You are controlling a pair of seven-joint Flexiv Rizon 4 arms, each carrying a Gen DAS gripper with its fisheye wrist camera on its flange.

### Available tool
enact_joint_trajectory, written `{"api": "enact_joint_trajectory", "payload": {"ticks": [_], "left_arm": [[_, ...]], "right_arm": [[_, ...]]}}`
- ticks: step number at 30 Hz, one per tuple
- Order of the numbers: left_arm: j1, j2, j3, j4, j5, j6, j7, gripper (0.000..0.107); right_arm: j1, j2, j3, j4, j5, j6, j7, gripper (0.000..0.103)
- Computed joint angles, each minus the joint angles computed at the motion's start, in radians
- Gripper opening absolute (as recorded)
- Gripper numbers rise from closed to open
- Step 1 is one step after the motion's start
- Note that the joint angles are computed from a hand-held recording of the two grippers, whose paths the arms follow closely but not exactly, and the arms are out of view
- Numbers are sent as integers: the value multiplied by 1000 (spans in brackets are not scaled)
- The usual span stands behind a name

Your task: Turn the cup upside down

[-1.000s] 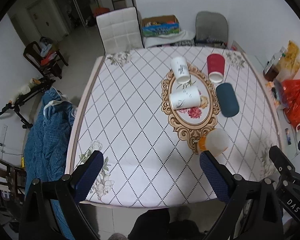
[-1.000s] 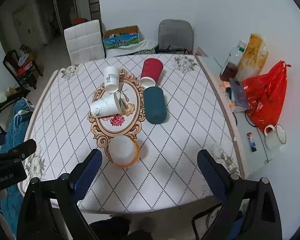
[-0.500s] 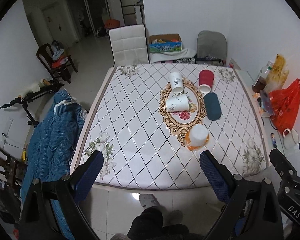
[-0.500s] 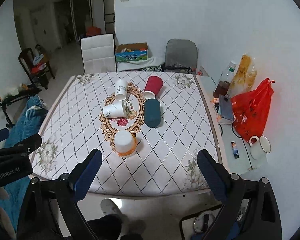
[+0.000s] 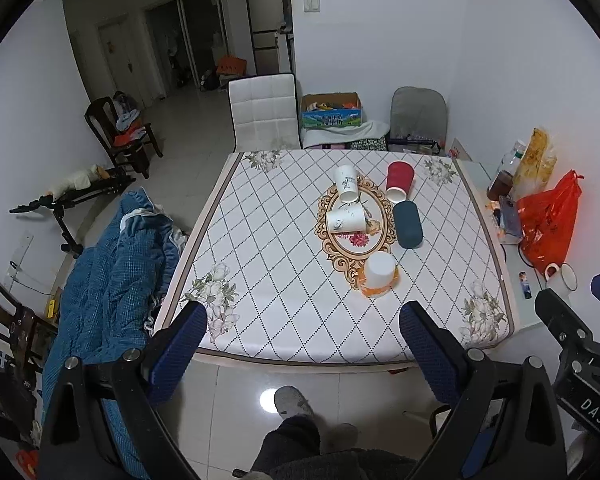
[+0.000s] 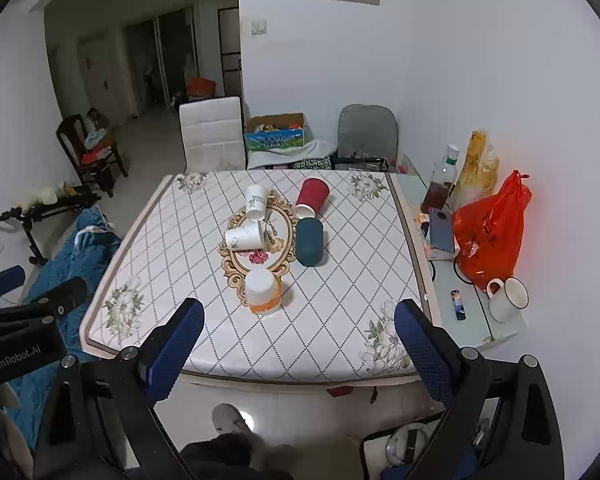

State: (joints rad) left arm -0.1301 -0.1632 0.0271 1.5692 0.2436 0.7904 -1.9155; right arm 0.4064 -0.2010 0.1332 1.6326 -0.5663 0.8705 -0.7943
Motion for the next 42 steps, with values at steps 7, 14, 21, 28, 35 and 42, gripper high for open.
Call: {"api": "enact_joint_trajectory", "payload": {"ticks": [7, 14, 21, 28, 35, 42], "left_arm": [[-4, 27, 0, 7, 30, -3, -39, 99], [-4, 43, -7, 18, 40, -19, -45, 99], [-5, 51, -13, 23, 56, -24, -47, 99], [-4, 62, -15, 33, 62, -21, -50, 99], [-2, 69, -20, 38, 53, -20, -42, 99], [-2, 69, -23, 34, 46, -24, -38, 99]], "right_arm": [[-8, 36, 7, 13, -5, 1, -1, 98], [-14, 44, 15, 4, 18, -16, -22, 98], [-13, 47, 20, 3, 35, -19, -34, 98], [-11, 42, 20, -6, 45, -17, -48, 98], [-12, 40, 19, -11, 58, -18, -59, 98], [-13, 41, 20, -8, 63, -17, -67, 98]]}}
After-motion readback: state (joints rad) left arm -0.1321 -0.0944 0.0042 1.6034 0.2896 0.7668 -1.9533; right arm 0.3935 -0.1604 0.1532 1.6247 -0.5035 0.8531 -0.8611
